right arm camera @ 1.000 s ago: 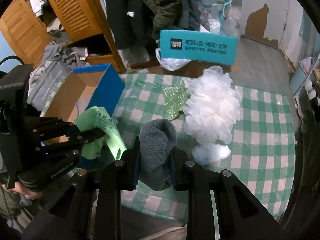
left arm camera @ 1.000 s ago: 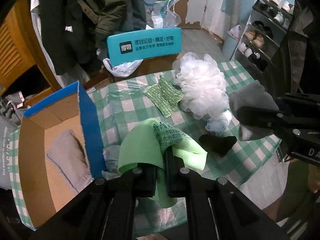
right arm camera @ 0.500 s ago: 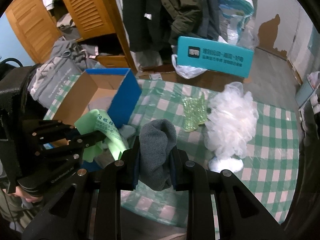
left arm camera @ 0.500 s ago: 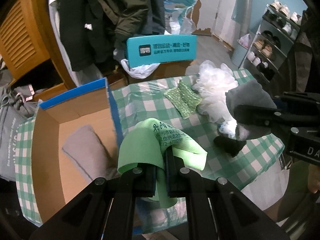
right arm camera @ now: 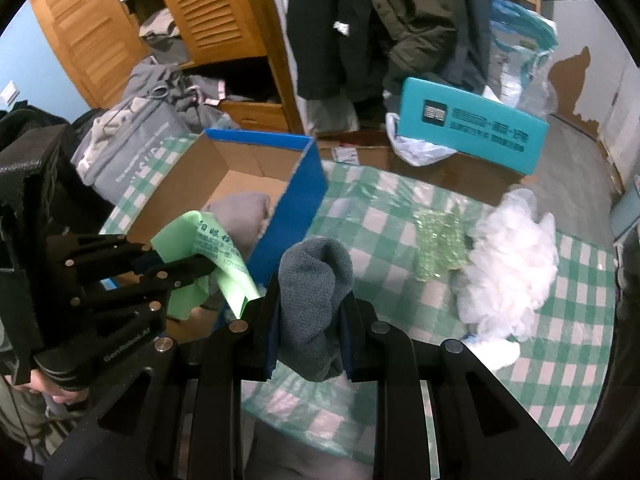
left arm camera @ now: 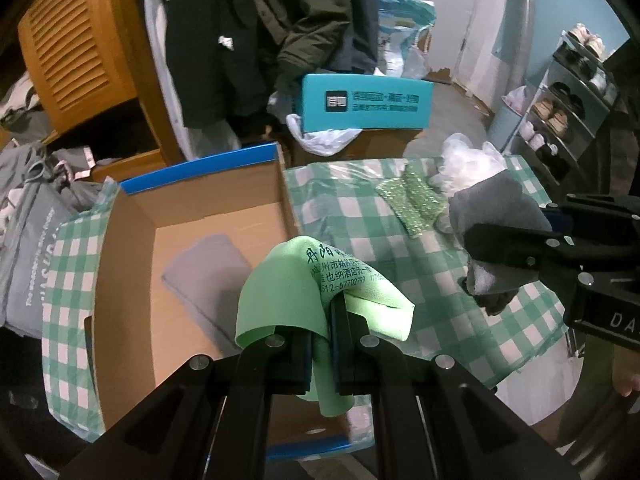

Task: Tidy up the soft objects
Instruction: 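Carry the light-green cloth and grey sock over the cardboard box with both grippers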

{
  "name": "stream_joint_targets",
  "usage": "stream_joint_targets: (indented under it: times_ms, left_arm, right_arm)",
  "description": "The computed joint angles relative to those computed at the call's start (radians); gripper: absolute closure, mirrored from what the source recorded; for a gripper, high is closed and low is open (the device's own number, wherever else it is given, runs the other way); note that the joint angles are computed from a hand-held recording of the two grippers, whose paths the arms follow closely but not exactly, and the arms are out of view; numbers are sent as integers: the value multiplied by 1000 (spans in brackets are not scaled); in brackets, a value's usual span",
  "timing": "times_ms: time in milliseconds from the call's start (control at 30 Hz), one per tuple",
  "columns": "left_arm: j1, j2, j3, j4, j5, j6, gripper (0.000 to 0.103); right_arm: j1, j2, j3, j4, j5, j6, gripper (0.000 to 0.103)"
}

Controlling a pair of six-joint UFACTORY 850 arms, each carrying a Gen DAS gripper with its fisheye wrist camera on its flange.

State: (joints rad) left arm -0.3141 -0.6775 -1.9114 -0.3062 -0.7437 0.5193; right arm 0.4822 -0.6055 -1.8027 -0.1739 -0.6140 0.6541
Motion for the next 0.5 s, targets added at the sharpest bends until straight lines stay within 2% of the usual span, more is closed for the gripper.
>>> stream_joint_targets:
  times_ms: [500]
  left_arm:
    - [61, -36, -30, 34, -7, -55, 96]
  right_arm:
    - [15, -204, -295, 116, -90, -136, 81]
